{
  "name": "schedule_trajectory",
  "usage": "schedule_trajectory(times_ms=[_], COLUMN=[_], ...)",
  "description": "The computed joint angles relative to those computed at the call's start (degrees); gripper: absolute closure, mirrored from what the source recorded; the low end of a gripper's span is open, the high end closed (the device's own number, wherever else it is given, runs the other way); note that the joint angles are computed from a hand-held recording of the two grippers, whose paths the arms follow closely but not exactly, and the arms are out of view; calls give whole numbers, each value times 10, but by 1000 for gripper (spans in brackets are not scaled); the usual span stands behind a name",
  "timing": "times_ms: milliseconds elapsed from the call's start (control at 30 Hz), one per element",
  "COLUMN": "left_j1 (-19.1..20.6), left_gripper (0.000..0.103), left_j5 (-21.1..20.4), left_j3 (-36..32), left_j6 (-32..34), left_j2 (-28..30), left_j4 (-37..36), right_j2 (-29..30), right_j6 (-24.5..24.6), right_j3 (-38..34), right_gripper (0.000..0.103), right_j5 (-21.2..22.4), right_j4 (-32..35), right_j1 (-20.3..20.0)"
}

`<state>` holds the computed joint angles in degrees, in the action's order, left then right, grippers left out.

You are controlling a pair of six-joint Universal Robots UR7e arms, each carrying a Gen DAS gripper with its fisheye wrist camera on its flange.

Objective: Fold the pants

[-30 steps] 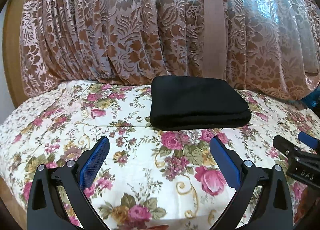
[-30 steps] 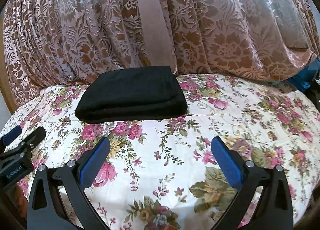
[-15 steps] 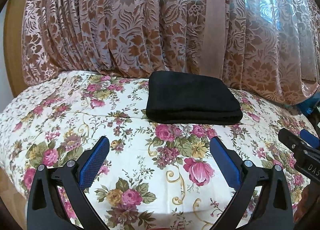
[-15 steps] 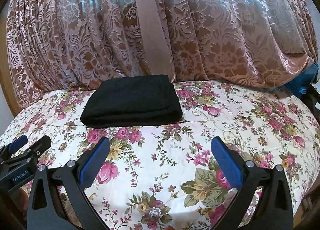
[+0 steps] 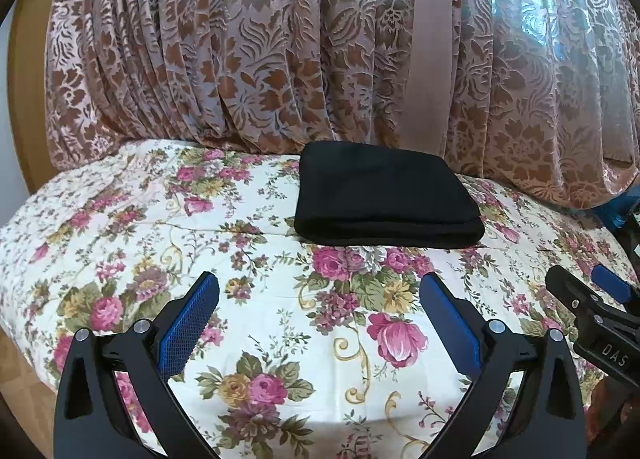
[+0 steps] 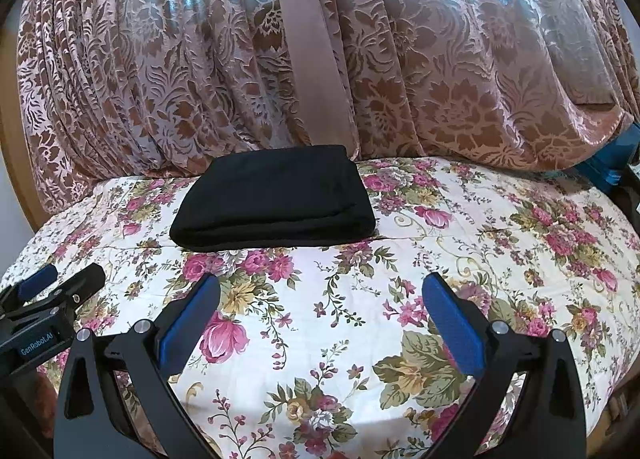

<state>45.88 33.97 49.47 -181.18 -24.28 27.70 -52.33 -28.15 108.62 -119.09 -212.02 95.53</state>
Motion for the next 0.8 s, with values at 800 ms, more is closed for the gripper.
schedule_trajectory(times_ms=[800], left_j1=[2], left_gripper=[4], left_j5=[4], left_j3=[-4], left_j6=[-13], left_j2=[6], left_j4=[14], right_j2=[0], right_j6=[3], right_j3=[0], right_gripper=[2], right_j5=[2], right_j4=[7], right_j1=[-1])
